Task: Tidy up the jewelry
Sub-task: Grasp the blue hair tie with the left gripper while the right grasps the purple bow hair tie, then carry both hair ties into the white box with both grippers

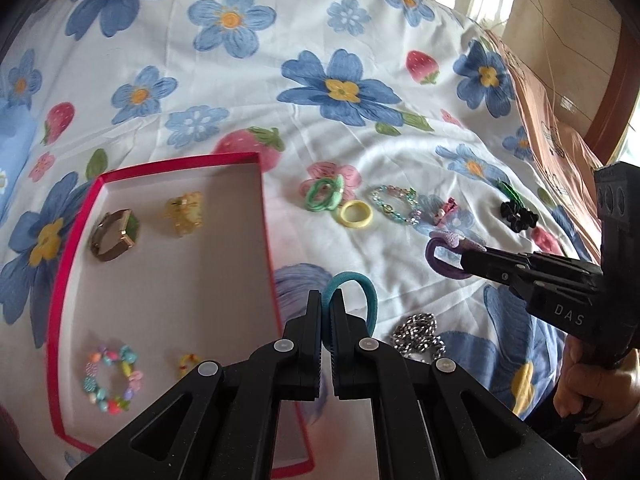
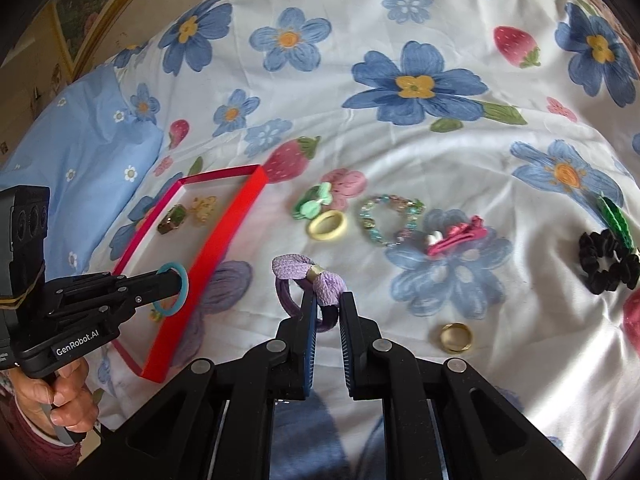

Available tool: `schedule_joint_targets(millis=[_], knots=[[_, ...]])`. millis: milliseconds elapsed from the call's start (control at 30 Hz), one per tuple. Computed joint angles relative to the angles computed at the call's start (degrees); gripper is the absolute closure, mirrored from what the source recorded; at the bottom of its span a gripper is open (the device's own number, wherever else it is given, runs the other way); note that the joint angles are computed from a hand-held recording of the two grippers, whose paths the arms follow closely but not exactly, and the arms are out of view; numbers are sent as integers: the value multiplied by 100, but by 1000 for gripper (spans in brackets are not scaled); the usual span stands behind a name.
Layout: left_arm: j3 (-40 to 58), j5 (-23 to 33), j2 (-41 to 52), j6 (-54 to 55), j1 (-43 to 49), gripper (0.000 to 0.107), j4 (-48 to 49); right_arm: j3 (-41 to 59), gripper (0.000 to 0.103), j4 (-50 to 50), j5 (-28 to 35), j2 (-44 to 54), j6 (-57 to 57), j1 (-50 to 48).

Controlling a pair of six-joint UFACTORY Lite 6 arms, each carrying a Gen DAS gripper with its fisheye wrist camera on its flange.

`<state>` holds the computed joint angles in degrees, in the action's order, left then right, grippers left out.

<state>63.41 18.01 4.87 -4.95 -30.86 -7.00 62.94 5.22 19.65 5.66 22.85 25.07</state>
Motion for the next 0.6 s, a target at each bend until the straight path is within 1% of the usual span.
schedule_joint_targets(millis=[300, 600], knots=[[-720, 56, -869, 678, 610, 104, -649, 833, 92, -354, 164, 517, 475, 545], [-1003, 176, -1222, 1469, 1263, 104, -1287, 1895, 92, -314, 310, 1324, 488, 918]])
